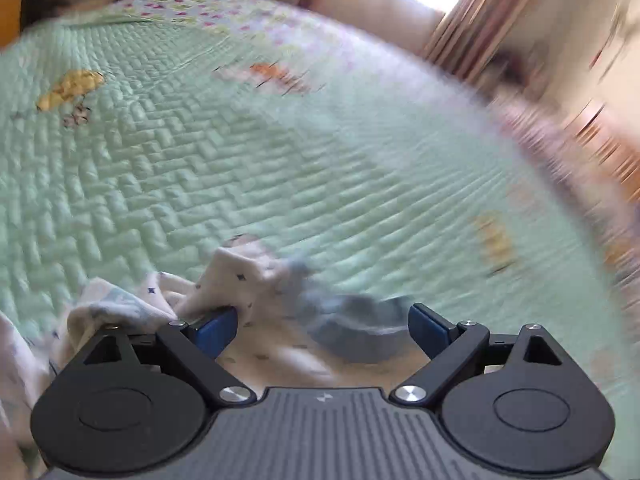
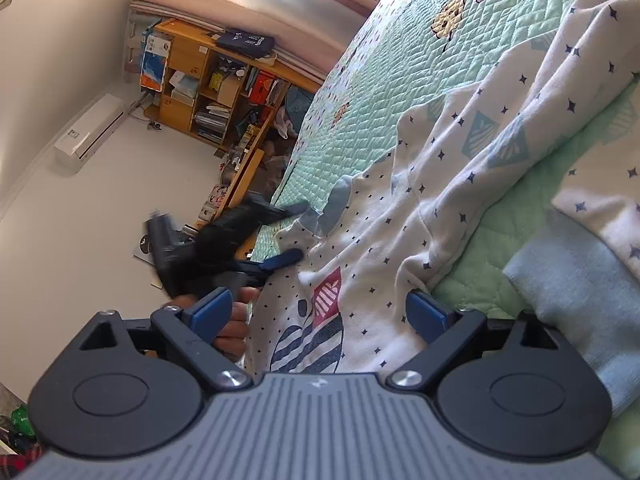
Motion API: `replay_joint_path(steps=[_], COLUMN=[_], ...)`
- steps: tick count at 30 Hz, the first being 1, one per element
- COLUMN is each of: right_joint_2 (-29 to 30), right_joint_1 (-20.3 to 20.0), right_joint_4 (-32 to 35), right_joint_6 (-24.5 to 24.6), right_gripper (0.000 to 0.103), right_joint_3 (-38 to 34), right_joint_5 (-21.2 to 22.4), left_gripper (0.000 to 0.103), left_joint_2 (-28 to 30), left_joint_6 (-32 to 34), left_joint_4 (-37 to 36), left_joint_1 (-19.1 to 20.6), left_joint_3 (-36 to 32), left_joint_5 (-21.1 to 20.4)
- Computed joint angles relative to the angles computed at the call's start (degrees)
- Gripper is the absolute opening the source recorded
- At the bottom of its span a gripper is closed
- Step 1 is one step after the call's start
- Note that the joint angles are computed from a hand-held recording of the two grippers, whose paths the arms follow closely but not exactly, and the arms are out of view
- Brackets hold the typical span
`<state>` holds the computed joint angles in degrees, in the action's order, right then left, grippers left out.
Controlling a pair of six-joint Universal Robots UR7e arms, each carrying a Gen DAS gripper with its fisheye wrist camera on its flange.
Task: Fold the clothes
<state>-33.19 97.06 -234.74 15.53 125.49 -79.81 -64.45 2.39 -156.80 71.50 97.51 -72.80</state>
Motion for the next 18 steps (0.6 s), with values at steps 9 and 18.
replay_joint_path(steps=[9, 18], right_joint_2=[0.05, 0.19], right_joint_1=[0.33, 0.38], right_joint_4=[0.25, 0.68], right_joint_6=[-1.10, -2.73], right_gripper=[0.094, 0.094], right_joint_3=[0.00, -0.24], right_joint_5=[-0.55, -0.70], left_gripper=[0.090, 0.069], left_joint_2=[0.78, 7.18], left_joint_6=[1.65, -0.95], left_joint_4=[8.14, 6.99], left_joint_1=[2.70, 1.25], left_joint_3=[0.69, -8.81], left_joint_5=[-8.10, 1.71])
